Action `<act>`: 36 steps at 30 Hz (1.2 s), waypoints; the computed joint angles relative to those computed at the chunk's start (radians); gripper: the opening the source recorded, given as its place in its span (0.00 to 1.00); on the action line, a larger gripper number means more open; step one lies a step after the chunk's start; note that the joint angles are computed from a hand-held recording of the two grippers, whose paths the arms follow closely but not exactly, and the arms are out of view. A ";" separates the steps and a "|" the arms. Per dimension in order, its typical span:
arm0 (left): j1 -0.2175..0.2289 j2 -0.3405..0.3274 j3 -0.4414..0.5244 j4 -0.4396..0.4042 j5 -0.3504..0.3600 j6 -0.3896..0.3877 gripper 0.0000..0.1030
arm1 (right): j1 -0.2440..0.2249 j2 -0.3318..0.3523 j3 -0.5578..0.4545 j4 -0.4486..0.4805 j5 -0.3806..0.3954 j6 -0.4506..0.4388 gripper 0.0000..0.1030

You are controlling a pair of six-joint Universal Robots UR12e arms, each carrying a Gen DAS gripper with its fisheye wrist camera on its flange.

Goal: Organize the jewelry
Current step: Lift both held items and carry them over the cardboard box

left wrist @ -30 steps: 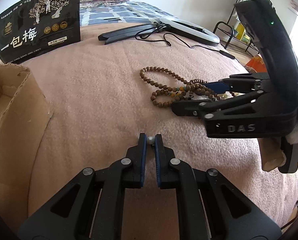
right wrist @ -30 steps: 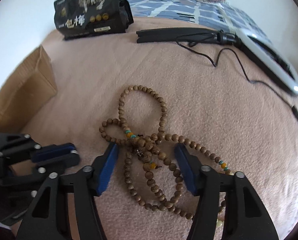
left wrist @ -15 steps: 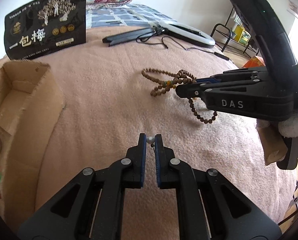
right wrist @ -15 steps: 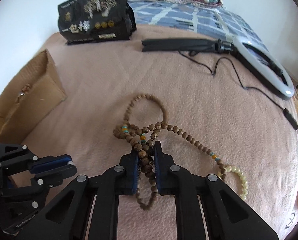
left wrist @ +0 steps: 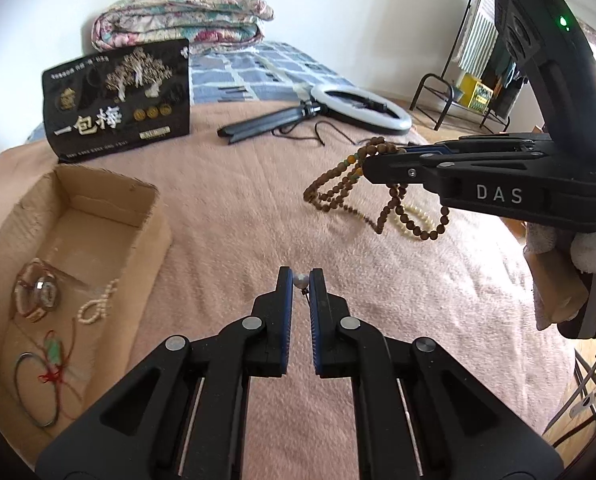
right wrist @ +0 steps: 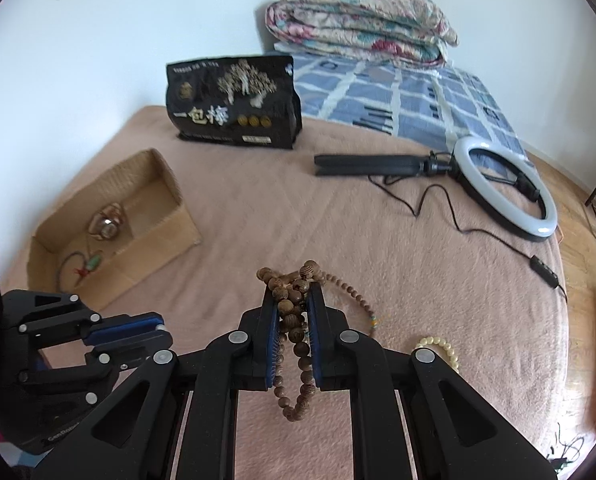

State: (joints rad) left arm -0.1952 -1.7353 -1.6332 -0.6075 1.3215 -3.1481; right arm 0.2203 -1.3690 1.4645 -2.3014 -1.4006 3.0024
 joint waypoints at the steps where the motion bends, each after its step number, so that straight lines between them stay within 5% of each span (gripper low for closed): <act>1: 0.002 0.006 -0.003 0.002 -0.001 -0.001 0.06 | 0.001 -0.003 -0.001 -0.003 -0.001 0.004 0.11; 18: 0.077 0.116 -0.063 0.037 0.008 -0.002 0.06 | 0.041 -0.038 -0.033 -0.056 0.023 0.030 0.11; 36: 0.199 0.192 -0.126 0.048 0.032 -0.007 0.06 | 0.112 0.002 -0.122 -0.085 0.088 0.051 0.11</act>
